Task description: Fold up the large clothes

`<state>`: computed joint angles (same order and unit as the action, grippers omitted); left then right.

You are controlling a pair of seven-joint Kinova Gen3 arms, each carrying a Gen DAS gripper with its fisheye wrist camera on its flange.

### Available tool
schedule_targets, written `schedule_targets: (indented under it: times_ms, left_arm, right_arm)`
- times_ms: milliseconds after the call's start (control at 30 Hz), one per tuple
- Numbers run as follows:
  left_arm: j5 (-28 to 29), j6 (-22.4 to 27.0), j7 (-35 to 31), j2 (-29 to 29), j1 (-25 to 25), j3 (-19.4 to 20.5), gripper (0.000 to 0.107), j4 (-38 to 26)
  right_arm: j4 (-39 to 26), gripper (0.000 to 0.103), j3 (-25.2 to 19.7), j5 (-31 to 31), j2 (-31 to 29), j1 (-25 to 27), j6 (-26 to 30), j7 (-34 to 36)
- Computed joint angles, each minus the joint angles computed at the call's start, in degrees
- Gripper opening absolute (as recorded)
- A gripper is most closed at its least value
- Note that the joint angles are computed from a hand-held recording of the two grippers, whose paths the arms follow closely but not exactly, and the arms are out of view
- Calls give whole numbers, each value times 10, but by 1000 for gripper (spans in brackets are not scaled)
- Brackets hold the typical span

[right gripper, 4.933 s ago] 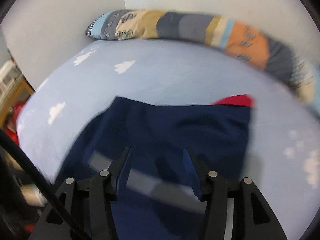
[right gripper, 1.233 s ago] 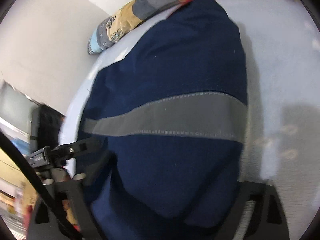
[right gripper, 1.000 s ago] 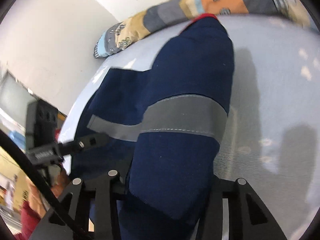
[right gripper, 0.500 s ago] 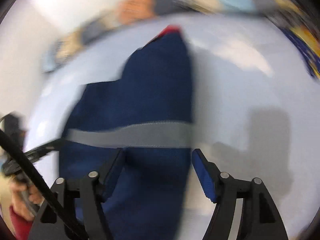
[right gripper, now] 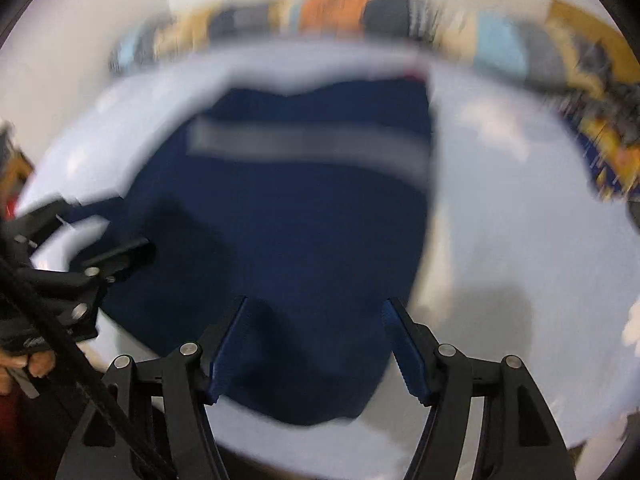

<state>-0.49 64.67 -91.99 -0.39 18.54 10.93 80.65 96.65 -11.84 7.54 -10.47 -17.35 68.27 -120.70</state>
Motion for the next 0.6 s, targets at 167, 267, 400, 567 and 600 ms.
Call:
schedule_targets:
  times_ms: [167,267,400,567,600]
  left_arm:
    - [-20,14,28,13,-7,16,89,-13]
    - [-13,-46,16,-19,5,-14,89,-12]
    - [-51,-84,37,15,4,-1,89,-53]
    - [-95,0,129,96,37,-11,89,-125]
    - [-109,23,138,114,63,-32,89,-138]
  right_arm:
    - [-10,78,22,-15,11,4,4,0]
    - [-34,78,39,-14,-20,21,-22,-1]
    - [-72,80,-3,54,7,90,-68,-22]
    - [-137,81,69,-20,119,80,-72,27]
    - [-153,81,85,-44,145,69,-51,33]
